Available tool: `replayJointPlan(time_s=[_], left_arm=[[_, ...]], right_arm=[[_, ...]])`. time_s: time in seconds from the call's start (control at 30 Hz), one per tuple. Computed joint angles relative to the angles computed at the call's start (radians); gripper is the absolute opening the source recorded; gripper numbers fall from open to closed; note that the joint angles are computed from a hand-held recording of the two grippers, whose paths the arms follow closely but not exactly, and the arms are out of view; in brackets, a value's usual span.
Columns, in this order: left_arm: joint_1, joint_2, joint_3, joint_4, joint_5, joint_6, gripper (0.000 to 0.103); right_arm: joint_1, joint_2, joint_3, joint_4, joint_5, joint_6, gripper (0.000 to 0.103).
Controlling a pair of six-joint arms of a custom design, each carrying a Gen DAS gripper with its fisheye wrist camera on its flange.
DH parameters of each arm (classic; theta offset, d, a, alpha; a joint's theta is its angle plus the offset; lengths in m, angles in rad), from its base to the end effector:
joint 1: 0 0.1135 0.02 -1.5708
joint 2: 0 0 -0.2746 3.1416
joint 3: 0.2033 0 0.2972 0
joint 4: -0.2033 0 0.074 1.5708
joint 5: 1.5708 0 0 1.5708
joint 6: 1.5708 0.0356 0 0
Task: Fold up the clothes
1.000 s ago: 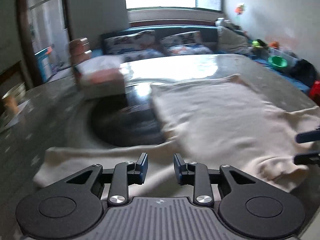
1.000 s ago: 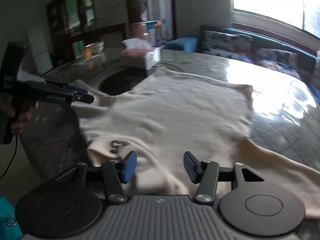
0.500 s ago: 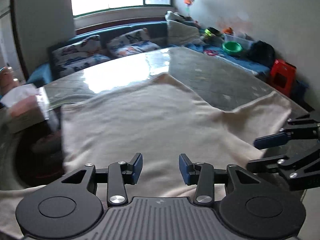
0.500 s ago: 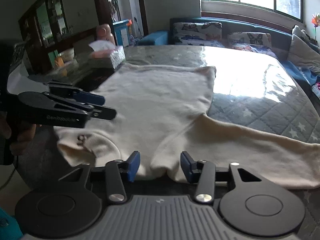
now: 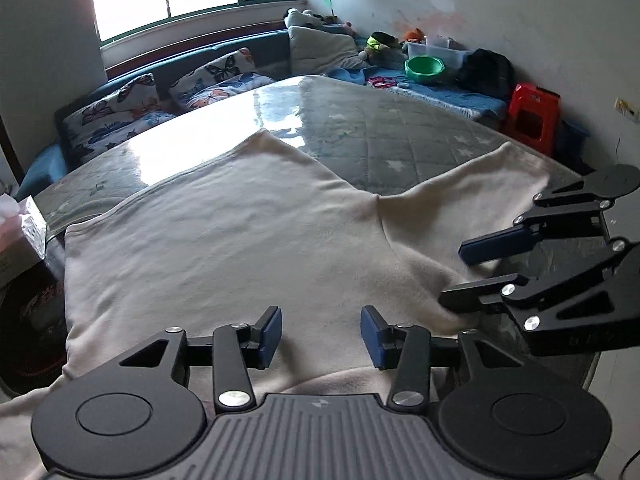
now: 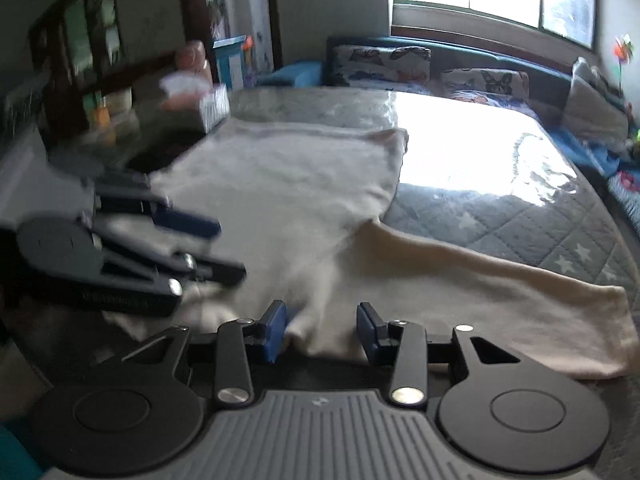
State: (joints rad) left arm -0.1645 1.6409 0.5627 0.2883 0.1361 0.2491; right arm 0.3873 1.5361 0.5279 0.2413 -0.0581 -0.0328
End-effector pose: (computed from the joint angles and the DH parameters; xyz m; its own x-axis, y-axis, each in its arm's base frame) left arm 0.3017 -0.0550 0.0817 -0.6158 0.3498 -0.7060 0.4213 0.9034 0.0801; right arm 0.2727 0.1135 0.0977 -0.6285 -0.2917 -0.7210 -0.4366 0.8995 0.0167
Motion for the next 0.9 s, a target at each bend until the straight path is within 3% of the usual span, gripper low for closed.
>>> replayJointPlan(time_s=[0.2,0.4,0.57,0.9], left_arm=[[-0.005,-0.006,0.017,-0.01,0.008,-0.025,0.052],[-0.037,-0.004,0.021,-0.004,0.018,-0.035,0.056],[-0.059,0.007,0.023,-0.001,0.013,-0.038,0.056],[-0.072,0.018,0.031,-0.003,-0.005,-0.041,0.059]], right_arm=[[-0.081,-0.096,-0.061,0.003,-0.038,0.073,0.039],[-0.205,-0.147,-0.104,0.002,0.076,0.104,0.039],[-0.311,-0.112,-0.103,0.042,0.172,0.109,0.039],[-0.411,0.031,-0.051,0.123,0.144,0.155,0.038]])
